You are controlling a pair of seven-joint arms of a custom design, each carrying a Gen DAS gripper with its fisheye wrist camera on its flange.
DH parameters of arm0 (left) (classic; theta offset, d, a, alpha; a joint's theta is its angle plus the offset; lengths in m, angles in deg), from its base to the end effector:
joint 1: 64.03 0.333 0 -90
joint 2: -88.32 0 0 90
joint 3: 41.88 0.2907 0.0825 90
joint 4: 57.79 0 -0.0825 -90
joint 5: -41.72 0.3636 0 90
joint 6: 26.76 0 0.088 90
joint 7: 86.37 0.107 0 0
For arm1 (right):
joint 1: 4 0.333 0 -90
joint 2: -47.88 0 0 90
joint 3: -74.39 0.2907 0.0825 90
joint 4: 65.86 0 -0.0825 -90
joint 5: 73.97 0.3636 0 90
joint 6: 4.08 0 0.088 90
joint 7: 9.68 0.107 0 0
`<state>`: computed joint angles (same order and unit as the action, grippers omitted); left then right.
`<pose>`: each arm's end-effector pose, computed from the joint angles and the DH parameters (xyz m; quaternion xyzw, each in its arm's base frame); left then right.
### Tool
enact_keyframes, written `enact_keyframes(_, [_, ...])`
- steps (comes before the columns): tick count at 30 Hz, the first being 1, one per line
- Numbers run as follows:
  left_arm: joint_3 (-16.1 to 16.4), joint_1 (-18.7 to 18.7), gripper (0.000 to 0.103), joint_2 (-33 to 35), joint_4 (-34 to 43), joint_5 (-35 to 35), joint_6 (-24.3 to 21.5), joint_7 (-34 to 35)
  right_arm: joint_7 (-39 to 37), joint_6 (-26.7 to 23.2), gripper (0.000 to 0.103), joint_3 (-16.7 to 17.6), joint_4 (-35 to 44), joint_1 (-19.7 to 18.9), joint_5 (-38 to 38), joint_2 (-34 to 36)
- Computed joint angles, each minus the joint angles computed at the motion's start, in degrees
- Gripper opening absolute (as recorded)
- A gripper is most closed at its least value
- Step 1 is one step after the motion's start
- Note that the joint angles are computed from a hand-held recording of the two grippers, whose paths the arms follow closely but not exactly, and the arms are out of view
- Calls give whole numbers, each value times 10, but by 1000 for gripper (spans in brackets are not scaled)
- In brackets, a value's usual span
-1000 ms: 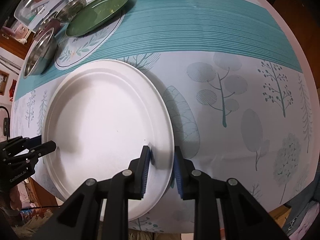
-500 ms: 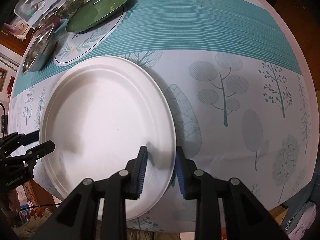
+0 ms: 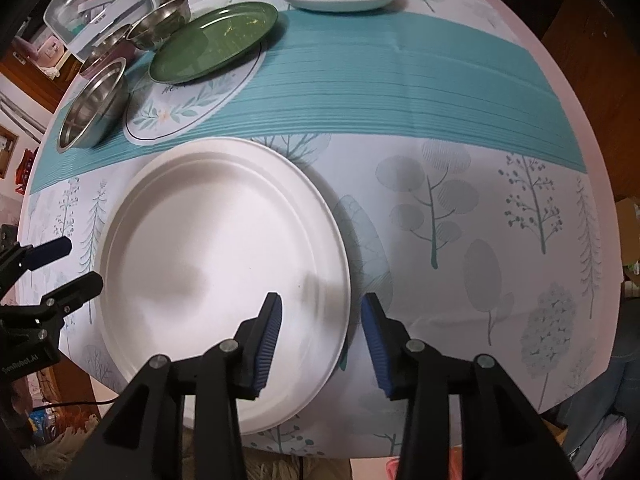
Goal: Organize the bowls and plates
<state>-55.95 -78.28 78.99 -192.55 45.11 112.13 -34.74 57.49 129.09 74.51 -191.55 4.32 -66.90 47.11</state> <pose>0.4302 -0.2330 0.4037 -0.7472 0.6533 -0.1035 0.0639 0.5204 0.0794 0.3911 -0.8486 0.5220 -0.0274 0.0818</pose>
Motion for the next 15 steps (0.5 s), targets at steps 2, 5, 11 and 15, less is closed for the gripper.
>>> enact_keyframes(2, [-2,1,75,-2,5,8,-3,-3,-3,5,42,0,-4,0,-1,-5])
enact_keyframes(5, [-4,-1,75,-11,4,14,-4,-6,-13,9,42,-2,-1,-2,5,-6])
enact_keyframes(11, [8,-1,75,-30,14,-22,-4,9,-33,15,42,-4,1,-1,25,-25])
enact_keyframes(15, [8,9,76,-40,25,-21,3,1,-50,19,42,-4,8,2,49,-28])
